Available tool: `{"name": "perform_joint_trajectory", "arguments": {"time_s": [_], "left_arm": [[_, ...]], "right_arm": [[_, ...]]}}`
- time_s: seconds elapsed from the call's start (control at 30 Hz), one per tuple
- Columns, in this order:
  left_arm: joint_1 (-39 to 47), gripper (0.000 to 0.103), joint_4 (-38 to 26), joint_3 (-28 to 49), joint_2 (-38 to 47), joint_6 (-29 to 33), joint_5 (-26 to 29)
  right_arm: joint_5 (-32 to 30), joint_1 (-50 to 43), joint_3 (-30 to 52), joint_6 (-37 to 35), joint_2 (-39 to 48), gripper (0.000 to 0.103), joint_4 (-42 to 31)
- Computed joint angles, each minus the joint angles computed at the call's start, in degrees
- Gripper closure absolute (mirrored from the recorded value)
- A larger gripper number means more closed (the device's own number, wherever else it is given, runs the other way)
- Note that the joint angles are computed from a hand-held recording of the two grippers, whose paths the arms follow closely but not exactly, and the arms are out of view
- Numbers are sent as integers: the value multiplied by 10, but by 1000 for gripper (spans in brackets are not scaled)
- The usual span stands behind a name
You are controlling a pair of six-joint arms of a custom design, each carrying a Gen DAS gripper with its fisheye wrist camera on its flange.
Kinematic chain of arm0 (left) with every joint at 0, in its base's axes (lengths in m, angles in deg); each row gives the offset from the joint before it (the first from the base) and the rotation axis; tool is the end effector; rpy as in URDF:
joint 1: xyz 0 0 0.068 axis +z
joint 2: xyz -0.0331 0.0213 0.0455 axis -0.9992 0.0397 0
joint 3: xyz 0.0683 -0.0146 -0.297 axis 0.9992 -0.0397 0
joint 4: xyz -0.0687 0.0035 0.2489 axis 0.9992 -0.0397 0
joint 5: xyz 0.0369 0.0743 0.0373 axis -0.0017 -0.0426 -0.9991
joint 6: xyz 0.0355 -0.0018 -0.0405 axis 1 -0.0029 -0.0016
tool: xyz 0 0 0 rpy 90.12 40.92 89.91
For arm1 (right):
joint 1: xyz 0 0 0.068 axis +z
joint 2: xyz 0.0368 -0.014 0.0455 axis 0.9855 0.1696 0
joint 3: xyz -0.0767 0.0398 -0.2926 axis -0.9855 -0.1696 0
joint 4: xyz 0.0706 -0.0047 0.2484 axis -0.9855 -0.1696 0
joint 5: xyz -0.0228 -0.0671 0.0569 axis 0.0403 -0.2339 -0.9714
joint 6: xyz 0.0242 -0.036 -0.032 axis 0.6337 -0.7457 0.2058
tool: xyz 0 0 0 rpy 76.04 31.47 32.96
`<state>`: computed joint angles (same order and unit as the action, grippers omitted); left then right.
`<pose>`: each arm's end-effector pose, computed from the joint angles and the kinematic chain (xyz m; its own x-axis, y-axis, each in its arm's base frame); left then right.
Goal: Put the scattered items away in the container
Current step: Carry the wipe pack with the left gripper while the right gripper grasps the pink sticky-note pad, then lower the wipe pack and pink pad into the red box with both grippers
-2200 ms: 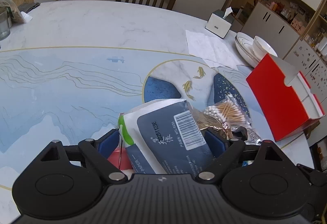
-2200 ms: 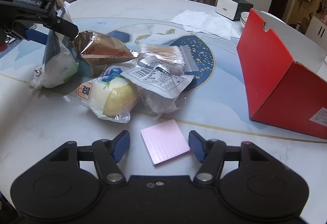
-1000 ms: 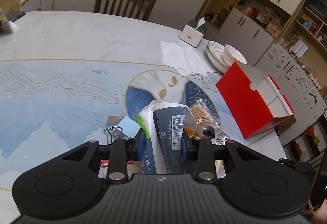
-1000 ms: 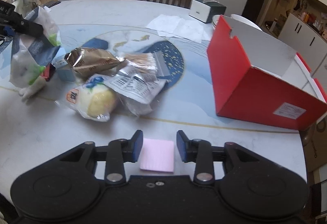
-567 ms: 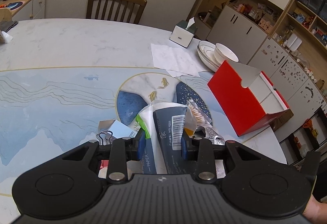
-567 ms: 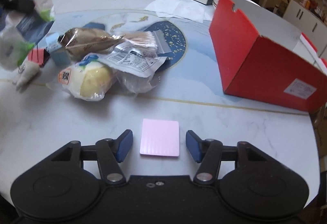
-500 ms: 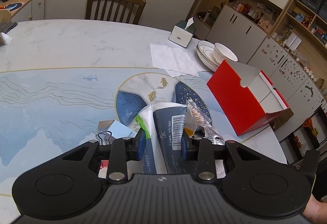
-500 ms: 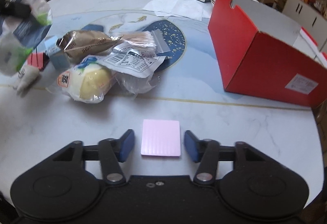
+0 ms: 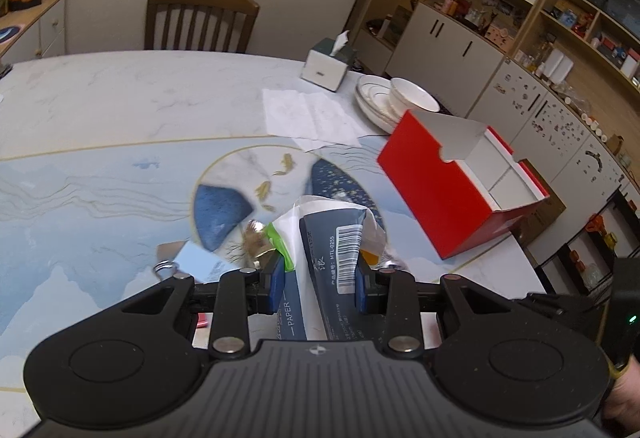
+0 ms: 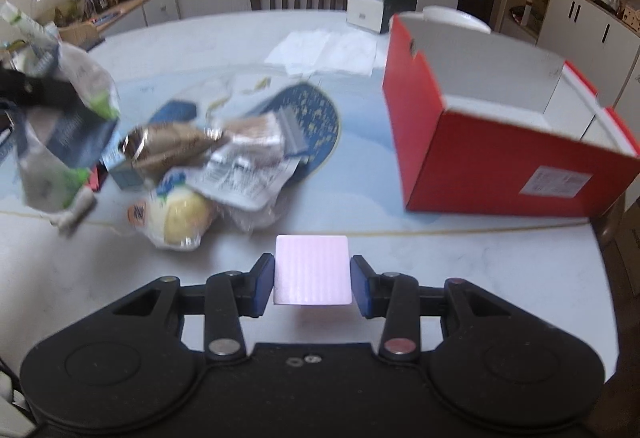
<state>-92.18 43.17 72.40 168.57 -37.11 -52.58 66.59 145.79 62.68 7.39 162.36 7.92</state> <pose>0.2762 -0.0422 0.2946 -0.6981 0.2581 -0.6679 0.5823 0.7474 -0.3199 0.1206 0.2138 0.2497 -0.7700 0.1491 -0.6203 0.1766 0.9841 0.0173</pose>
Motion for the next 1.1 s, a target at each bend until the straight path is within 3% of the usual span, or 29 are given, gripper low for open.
{"name": "perform_joint_trajectory", "arguments": {"time_s": [0.23,0.53,0.73,1.1], "left_arm": [[-80,71,24,-7,-30,-65,-50],[-215,71,71,11,-29,-167,-141],[-299,71,94,43,0,-212,-198],[-410,71,108,145,107,-237,-272]], "right_arm": [[28,-15,-2,-54,-100,63,-45],[11,-120,-12,-219,-239,63,-45],[-51,-241,-29,-368,-311,63,-9],[-263,-552,-64,-608,-363,63,58]]}}
